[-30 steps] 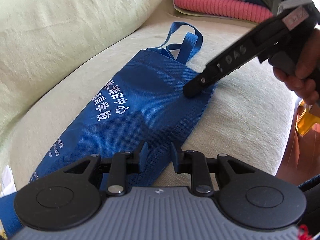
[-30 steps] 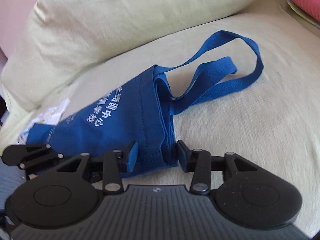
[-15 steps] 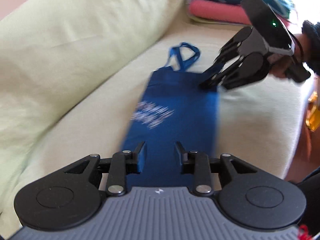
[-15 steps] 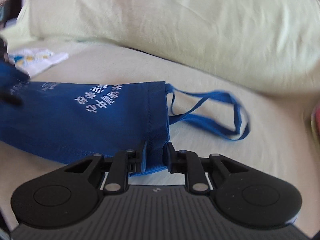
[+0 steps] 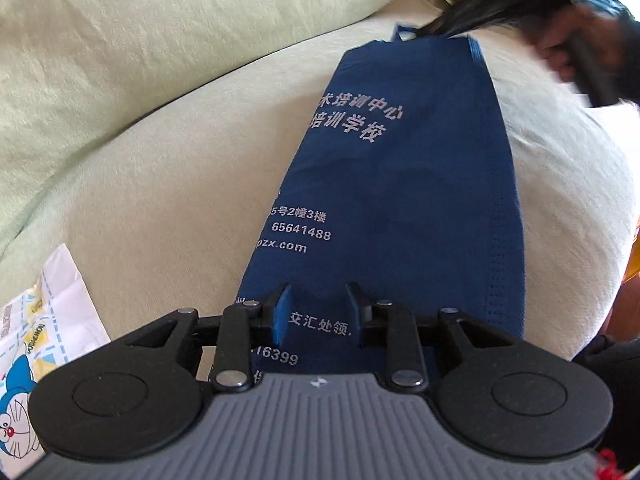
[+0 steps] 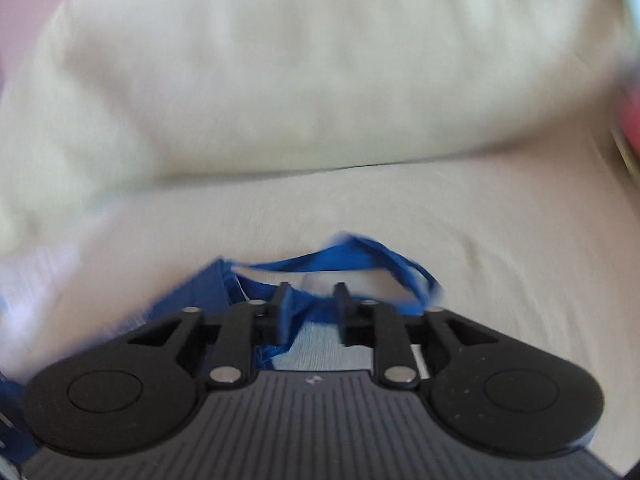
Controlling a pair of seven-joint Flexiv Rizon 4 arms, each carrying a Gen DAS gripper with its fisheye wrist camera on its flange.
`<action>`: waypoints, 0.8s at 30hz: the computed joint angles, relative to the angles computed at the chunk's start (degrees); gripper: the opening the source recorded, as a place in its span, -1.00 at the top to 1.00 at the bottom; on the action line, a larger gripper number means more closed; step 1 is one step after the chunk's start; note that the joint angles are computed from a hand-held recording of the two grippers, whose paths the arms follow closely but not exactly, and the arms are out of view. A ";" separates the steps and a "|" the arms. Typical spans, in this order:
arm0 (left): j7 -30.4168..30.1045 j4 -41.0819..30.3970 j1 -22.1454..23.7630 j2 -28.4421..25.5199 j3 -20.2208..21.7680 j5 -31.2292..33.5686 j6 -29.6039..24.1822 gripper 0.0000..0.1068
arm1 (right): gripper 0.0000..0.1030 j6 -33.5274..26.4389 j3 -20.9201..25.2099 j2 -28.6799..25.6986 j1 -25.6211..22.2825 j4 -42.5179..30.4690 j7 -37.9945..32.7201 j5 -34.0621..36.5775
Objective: Fold shopping bag
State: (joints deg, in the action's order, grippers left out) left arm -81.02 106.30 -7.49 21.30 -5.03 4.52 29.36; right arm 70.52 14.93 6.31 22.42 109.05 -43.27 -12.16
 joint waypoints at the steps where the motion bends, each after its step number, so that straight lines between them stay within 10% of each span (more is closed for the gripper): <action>1: 0.20 -0.14 -0.04 -0.05 -0.33 0.50 0.00 0.35 | 0.32 1.51 0.67 3.18 -0.69 2.78 4.74 2.59; 5: 0.49 -0.22 -0.34 -0.05 -1.17 2.13 0.38 0.36 | 0.06 3.65 3.23 9.10 0.37 7.91 15.39 10.73; 13: -0.56 0.29 -0.42 -0.08 -0.94 2.13 1.60 0.36 | -0.08 5.86 8.04 3.29 -1.26 9.48 44.25 0.39; 16: -1.06 0.41 -0.53 0.00 -0.56 1.13 1.70 0.36 | 0.81 6.51 5.52 1.18 1.80 8.82 42.62 1.48; 24: 5.77 -0.68 -2.44 0.14 1.37 -4.29 0.77 0.31 | 0.87 3.10 0.26 -6.21 5.31 -0.68 15.20 1.79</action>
